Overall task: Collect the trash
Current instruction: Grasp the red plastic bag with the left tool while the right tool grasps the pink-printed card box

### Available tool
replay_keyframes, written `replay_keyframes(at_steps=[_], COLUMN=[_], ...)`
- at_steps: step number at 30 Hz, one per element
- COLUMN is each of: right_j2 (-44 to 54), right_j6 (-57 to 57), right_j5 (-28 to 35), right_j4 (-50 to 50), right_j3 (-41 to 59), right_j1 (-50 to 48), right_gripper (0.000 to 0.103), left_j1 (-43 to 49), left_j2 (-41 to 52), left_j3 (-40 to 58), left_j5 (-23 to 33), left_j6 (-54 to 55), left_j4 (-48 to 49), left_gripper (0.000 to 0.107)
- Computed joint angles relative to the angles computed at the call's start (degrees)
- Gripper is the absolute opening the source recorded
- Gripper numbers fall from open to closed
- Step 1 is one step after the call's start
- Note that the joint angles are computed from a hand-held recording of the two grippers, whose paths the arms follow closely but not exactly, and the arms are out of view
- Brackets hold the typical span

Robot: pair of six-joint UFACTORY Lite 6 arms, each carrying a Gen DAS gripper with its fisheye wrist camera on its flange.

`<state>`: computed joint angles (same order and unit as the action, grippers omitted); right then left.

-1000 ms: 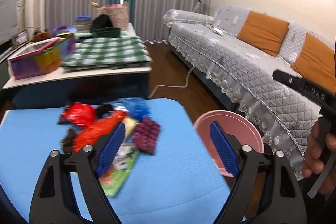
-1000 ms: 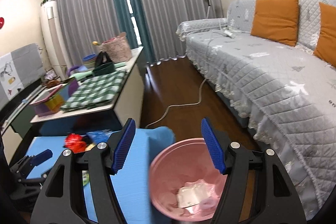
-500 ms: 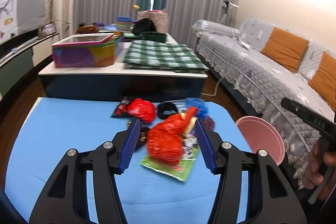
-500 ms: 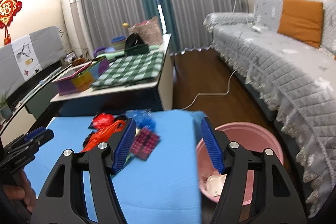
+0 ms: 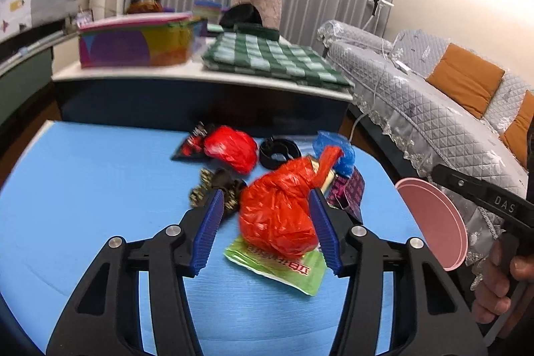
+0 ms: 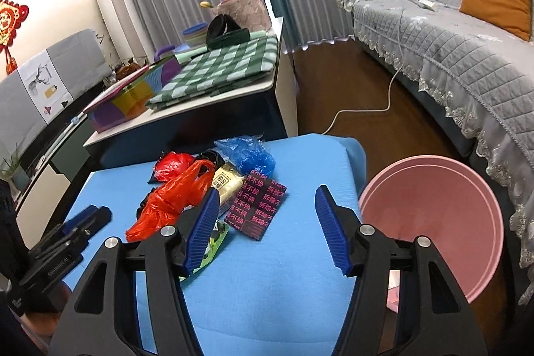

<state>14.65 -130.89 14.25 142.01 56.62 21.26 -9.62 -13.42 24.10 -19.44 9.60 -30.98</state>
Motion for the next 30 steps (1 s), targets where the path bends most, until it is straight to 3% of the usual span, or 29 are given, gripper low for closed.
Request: replay_keyframes(at_steps=[3, 8, 15, 18, 21, 26, 30], right_j2=[4.15, 9.78, 17.48, 20.62, 23.80, 29.33, 31.84], right_j6=[2.70, 7.48, 17.32, 25.35, 34.55, 50.38, 54.87], right_j5=[-0.45, -0.87, -1.70, -1.50, -1.22, -0.66, -2.62], right_j4=[-2.46, -6.68, -15.21, -22.63, -30.92, -45.28, -49.82], right_j3=[3.50, 8.52, 15.39, 18.42, 21.65, 27.94, 30.84], right_j1=[0.73, 1.35, 1.79, 1.51, 1.41, 1.99, 3.53], right_gripper=[0.058, 0.057, 0.057, 0.063, 0.066, 0.075, 0.079], left_j1=[-0.60, 1.09, 2.62, 3.44, 3.19, 5.18, 5.59], left_j2=[4.79, 10.45, 18.81, 19.11, 18.36, 18.54, 18.61], left_j3=[2.20, 4.42, 7.93, 8.37, 8.57, 8.81, 9.23], left_j5=[-1.58, -2.17, -2.97, -2.93, -2.73, -2.29, -1.66], left_j6=[-0.37, -10.07, -19.86, -22.83, -17.59, -18.98, -19.42], left_j4=[0.29, 9.79, 19.75, 23.58, 18.68, 19.88, 21.01], left_gripper=[0.060, 0.068, 0.069, 0.053, 0.040, 0.036, 0.036])
